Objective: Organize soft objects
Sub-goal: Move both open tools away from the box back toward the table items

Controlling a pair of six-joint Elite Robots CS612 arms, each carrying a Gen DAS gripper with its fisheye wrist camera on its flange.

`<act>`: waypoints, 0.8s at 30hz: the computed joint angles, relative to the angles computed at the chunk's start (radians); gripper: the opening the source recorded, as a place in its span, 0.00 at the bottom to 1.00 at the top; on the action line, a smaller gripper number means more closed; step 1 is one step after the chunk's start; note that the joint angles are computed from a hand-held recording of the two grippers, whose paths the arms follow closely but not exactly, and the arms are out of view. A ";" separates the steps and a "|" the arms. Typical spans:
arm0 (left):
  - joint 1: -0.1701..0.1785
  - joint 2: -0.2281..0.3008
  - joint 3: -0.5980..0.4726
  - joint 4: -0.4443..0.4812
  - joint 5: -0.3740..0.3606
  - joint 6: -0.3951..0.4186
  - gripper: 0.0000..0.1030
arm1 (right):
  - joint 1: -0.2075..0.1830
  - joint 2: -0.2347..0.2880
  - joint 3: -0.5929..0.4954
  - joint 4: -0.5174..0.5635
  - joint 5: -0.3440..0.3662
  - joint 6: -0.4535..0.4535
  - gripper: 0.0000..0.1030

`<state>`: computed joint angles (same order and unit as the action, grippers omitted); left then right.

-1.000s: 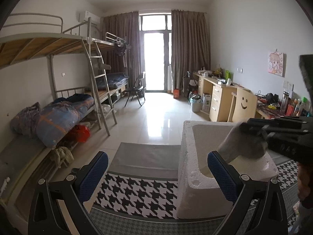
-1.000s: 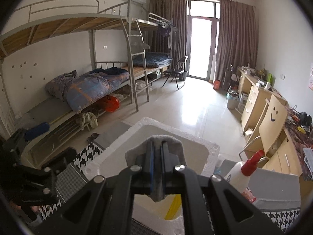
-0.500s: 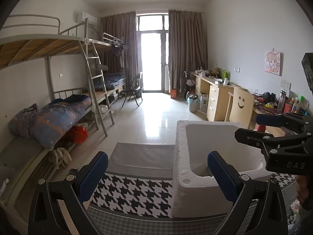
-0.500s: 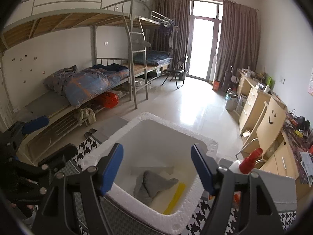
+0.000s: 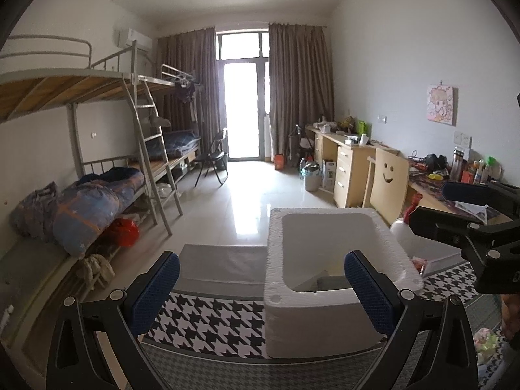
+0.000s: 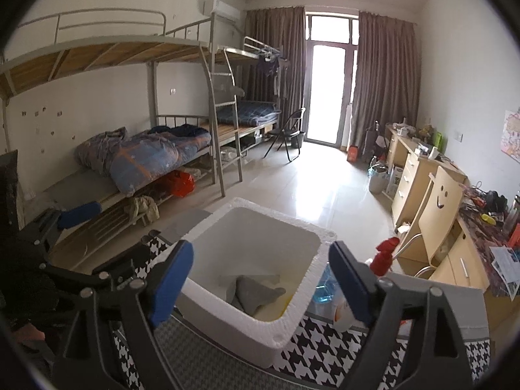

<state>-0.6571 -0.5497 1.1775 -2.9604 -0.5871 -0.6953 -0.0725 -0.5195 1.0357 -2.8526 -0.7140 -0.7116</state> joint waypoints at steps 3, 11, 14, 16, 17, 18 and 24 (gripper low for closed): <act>-0.005 -0.002 0.003 -0.020 0.007 0.017 0.99 | -0.007 -0.008 0.019 -0.034 0.011 0.011 0.86; -0.021 0.001 0.000 -0.063 0.005 0.063 0.99 | -0.026 -0.020 0.049 -0.069 0.032 0.027 0.86; -0.028 0.005 -0.004 -0.089 0.003 0.084 0.99 | -0.035 -0.023 0.056 -0.081 0.040 0.032 0.86; -0.032 0.007 -0.007 -0.106 -0.011 0.106 0.99 | -0.039 -0.029 0.068 -0.094 0.041 0.036 0.86; -0.034 0.009 -0.007 -0.117 -0.017 0.117 0.99 | -0.041 -0.031 0.074 -0.105 0.042 0.040 0.86; -0.038 0.011 -0.008 -0.129 -0.018 0.126 0.99 | -0.045 -0.032 0.078 -0.118 0.045 0.049 0.86; -0.051 0.020 -0.014 -0.196 -0.039 0.171 0.99 | -0.065 -0.033 0.090 -0.155 0.075 0.101 0.86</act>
